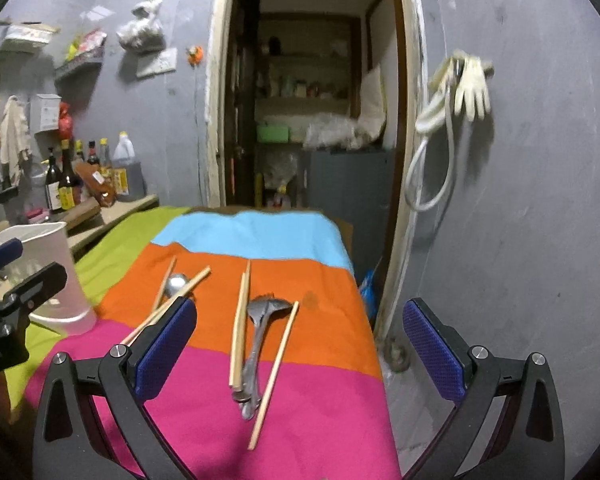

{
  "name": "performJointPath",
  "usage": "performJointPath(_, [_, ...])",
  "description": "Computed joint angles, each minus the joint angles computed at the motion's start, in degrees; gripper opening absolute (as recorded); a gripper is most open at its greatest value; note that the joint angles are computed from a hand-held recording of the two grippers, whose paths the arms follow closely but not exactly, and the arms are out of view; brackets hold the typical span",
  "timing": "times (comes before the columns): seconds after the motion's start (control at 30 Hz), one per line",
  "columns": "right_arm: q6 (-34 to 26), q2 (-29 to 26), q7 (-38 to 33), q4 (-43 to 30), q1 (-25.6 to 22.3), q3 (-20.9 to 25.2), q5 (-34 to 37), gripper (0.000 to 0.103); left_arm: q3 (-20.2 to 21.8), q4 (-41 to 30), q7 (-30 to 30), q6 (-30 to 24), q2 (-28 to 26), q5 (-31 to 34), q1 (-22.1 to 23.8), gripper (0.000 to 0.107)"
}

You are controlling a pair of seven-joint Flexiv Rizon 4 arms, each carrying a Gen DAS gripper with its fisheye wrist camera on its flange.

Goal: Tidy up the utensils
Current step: 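Move the left tool over the chopsticks and spoon on the cloth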

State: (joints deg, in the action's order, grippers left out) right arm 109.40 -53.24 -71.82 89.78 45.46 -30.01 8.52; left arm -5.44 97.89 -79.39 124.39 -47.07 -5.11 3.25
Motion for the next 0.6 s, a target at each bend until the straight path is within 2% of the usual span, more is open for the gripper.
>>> performJointPath(0.2, [-7.6,0.9,2.6,-6.3,-13.1,14.5,-10.2,0.103,-1.7,-7.4,2.1,-9.7,-2.8,-1.1,0.2,0.1])
performJointPath(0.37, [-13.7,-0.2,4.9,-10.4,-20.0,22.8,-17.1,0.092,0.1,-13.0,4.0,-17.7,-5.1,-5.2,-1.8,0.098])
performJointPath(0.43, [-17.4,-0.9,5.0,-12.6,-23.1,27.1,-19.7,0.086,0.5,-14.7,4.1,-20.6,-5.9,-6.8,-2.2,0.09])
performJointPath(0.47, [-19.1,-1.3,5.3,-13.5,-24.1,28.4,-20.6,0.085,1.4,-16.0,4.1,-22.9,-6.3,-8.0,-2.9,0.088])
performJointPath(0.53, [-22.2,-2.1,5.7,-15.4,-25.3,30.3,-21.9,0.082,5.2,-18.6,3.5,-27.8,-7.1,-10.5,-5.4,0.071])
performJointPath(0.6, [-25.0,-3.1,5.5,-17.3,-26.7,32.6,-22.6,0.076,8.8,-21.6,2.2,-32.8,-8.3,-11.7,-7.4,0.061])
